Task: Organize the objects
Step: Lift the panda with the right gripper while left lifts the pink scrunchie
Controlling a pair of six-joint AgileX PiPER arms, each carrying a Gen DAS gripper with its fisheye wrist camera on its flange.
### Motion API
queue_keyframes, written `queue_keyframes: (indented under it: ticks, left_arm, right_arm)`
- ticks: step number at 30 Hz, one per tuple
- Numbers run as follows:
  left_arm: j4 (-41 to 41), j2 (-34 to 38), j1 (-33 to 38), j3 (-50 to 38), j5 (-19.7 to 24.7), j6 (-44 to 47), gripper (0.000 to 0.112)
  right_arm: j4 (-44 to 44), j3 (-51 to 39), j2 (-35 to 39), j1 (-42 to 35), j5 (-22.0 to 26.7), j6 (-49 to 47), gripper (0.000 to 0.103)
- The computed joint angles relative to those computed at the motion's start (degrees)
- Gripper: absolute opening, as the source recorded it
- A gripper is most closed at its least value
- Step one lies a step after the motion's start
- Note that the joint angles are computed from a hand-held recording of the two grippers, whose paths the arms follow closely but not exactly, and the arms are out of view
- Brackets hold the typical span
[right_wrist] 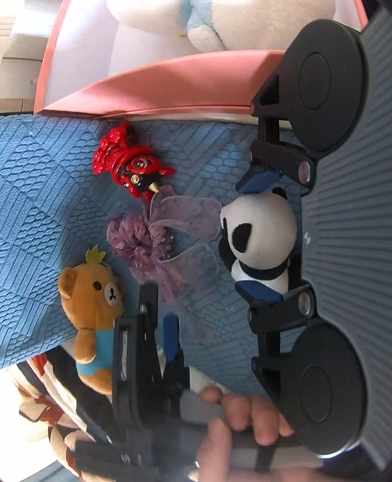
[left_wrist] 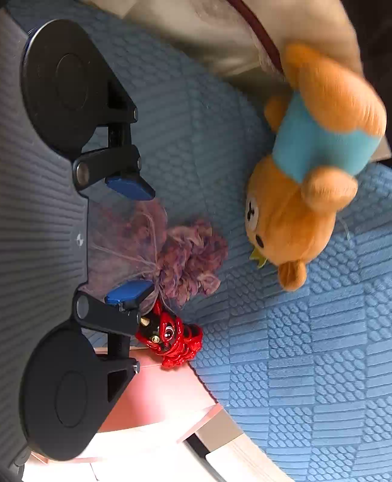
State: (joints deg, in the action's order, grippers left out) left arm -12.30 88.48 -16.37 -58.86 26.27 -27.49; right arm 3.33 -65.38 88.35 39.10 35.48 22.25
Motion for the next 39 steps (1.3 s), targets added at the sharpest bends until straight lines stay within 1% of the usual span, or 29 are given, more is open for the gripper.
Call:
queue_keyframes:
  ticks: [2,3,5,7,9,12,16,18,20,23,24,27,28,30,33,34,35,36,37,38,39]
  left_arm:
    - [-1.06,1.71,-0.08,-1.46,-0.19,2.29,0.065]
    - [-0.95,2.65,-0.33,-2.23,-0.34,3.12,0.065]
    - [0.42,4.15,-0.95,-3.49,-0.51,3.07,0.066]
    - [1.2,5.59,-1.28,-4.52,-0.61,3.03,0.066]
    - [1.23,6.77,-1.31,-5.6,-0.04,3.13,0.066]
    - [0.2,8.42,-1.36,-6.91,-0.11,5.11,0.066]
    - [4.22,11.26,-2.53,-9.41,0.13,2.47,0.066]
    - [8.42,12.18,-3.44,-9.84,-0.93,-1.87,0.066]
    - [9.68,13.29,-3.83,-10.45,-1.63,-2.82,0.066]
    - [12.88,15.24,-4.76,-12.0,-1.0,-5.23,0.066]
    - [15.45,15.24,-5.38,-11.6,-1.77,-7.07,0.066]
    - [19.85,15.29,-6.6,-11.01,-2.75,-10.08,0.066]
    - [20.88,15.31,-6.91,-10.82,-3.05,-11.19,0.066]
    - [21.95,15.38,-7.53,-10.73,-3.25,-11.62,0.066]
    - [24.44,15.55,-8.4,-10.93,-2.75,-13.96,0.065]
    - [25.39,15.58,-8.62,-10.91,-2.7,-15.08,0.063]
    - [27.41,15.63,-9.02,-10.91,-2.44,-17.48,0.056]
    - [29.21,15.54,-9.22,-10.72,-2.27,-19.89,0.053]
    - [28.91,15.48,-9.12,-10.52,-2.54,-20.04,0.046]
    - [28.35,15.51,-8.99,-10.43,-2.74,-20.0,0.036]
    - [29.33,15.73,-9.1,-10.81,-2.27,-21.61,0.031]
  right_arm:
    - [-0.55,0.18,-0.22,0.31,-0.2,-0.58,0.07]
    - [-2.52,0.05,-0.25,1.0,-0.16,0.18,0.07]
    - [-6.26,-0.06,-0.44,2.05,-0.02,1.23,0.07]
    - [-8.8,-0.73,-0.19,2.4,0.79,1.7,0.07]
    - [-10.32,-0.15,-1.09,2.45,0.35,1.79,0.07]
    - [-6.8,0.54,-1.91,1.16,-1.18,-2.61,0.07]
    - [1.15,0.07,-1.26,-0.32,-1.0,-9.75,0.07]
    - [0.91,-0.05,-1.03,0.1,-1.07,-10.75,0.071]
    - [1.62,-0.63,-0.23,0.1,-0.9,-12.41,0.07]
    - [4.16,-1.65,1.17,-0.81,0.13,-14.63,0.07]
    - [4.21,-1.98,1.62,-0.92,0.48,-14.82,0.07]
    - [2.31,-3.17,3.21,-0.65,1.21,-13.54,0.071]
    - [2.1,-3.33,3.51,-0.67,1.27,-13.34,0.072]
    - [2.3,-3.64,3.76,-0.84,1.05,-12.93,0.07]
    - [4.52,-3.24,3.17,-1.73,0.32,-14.4,0.07]
    - [4.7,-3.2,3.19,-1.87,0.28,-14.56,0.07]
    - [4.78,-3.3,3.42,-2.07,0.41,-14.81,0.07]
    - [4.79,-3.39,3.73,-2.24,0.52,-15.09,0.07]
    - [4.56,-3.31,3.9,-2.26,0.57,-15.23,0.07]
    - [4.0,-3.31,4.19,-2.21,0.51,-15.11,0.071]
    - [3.67,-3.28,4.34,-2.29,0.48,-15.17,0.072]
